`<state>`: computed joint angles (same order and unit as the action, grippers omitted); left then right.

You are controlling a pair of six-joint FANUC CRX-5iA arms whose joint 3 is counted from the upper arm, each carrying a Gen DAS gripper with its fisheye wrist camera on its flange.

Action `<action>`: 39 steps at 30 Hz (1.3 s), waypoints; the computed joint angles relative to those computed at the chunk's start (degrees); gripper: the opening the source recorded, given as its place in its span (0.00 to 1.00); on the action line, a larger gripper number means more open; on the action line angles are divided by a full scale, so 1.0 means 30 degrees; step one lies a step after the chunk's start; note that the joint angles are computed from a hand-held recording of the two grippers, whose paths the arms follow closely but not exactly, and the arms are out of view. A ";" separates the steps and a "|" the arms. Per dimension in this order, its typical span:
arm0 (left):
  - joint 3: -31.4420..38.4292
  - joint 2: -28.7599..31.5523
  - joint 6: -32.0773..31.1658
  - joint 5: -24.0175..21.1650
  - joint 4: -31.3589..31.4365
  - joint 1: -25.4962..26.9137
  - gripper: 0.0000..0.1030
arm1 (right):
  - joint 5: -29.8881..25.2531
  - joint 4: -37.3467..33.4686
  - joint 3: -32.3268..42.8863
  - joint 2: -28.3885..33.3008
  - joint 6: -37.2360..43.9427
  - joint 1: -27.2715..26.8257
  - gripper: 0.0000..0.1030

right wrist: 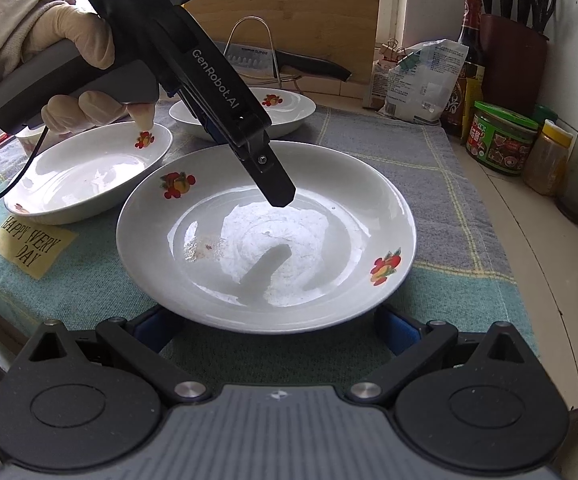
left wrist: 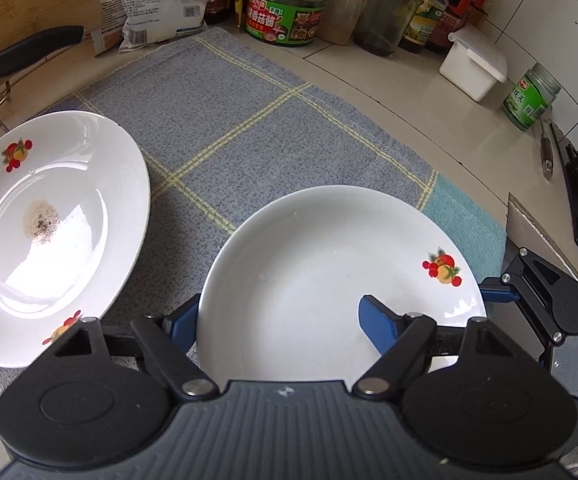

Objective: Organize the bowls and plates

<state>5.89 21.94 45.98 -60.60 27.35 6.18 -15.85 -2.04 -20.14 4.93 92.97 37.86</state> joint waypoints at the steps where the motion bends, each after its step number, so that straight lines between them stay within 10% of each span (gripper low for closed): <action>1: 0.0178 0.0135 0.0041 -0.0218 -0.0026 0.0008 0.78 | -0.0022 0.0044 0.0004 0.0002 -0.0058 0.0000 1.00; 39: 0.1626 0.0970 -0.0297 -0.1482 0.0395 -0.0026 0.77 | -0.2551 0.0822 0.2066 0.0846 -0.1162 -0.0223 1.00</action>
<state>10.77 24.85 45.09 -65.05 28.53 6.10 -23.50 0.43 -13.95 7.47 89.48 37.19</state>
